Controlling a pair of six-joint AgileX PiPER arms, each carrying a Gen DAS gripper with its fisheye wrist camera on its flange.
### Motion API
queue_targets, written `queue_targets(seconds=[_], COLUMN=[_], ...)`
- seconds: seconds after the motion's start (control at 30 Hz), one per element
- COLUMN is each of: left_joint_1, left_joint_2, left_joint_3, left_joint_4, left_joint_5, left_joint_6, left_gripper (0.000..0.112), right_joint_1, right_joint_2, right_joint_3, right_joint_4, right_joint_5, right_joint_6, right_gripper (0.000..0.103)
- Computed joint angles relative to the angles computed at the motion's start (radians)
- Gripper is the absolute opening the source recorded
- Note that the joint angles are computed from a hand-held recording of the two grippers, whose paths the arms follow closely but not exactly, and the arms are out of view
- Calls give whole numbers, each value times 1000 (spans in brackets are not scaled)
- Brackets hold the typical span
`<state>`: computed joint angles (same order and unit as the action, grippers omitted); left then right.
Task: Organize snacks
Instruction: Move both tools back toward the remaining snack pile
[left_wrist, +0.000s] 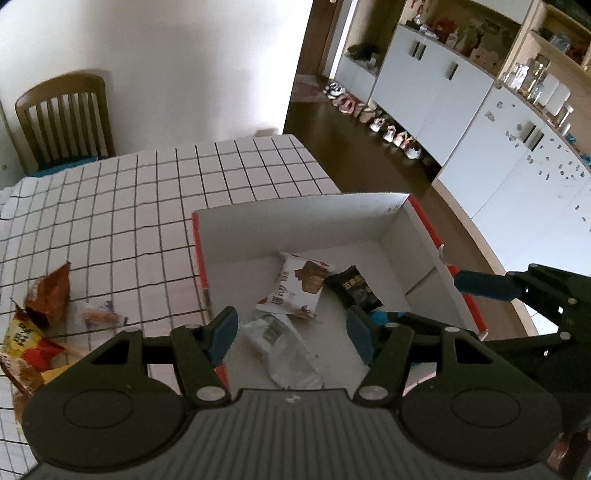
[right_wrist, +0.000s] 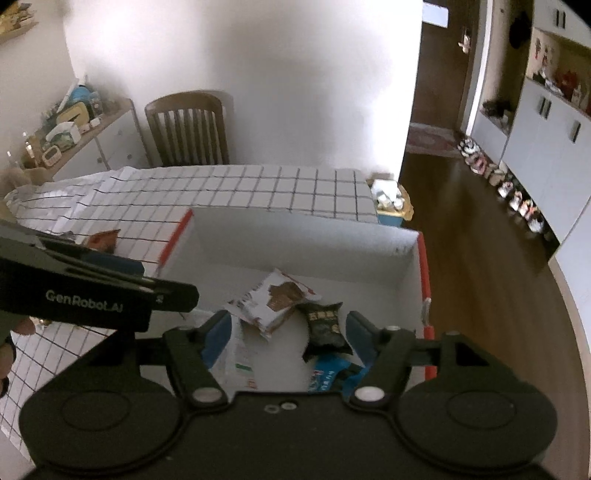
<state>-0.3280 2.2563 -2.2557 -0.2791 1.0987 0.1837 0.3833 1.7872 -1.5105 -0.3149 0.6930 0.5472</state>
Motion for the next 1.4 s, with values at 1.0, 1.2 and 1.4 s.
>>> queue_targets(seconds=[1.0, 1.2, 1.4], left_joint_1=[430, 539, 621], left_joint_2=[-292, -248, -159], left_joint_3=[466, 434, 359], left_joint_4=[-311, -353, -350], left_joint_5=[-99, -93, -53], left_joint_6=[546, 626, 637], left_gripper=[90, 91, 91], right_joint_1=[341, 387, 412], right_joint_2=[138, 247, 374], right_joint_3=[-261, -409, -584], right_joint_4=[-243, -228, -188], right_joint_5=[86, 162, 254], right_joint_6=[423, 445, 456], right_gripper=[103, 103, 103])
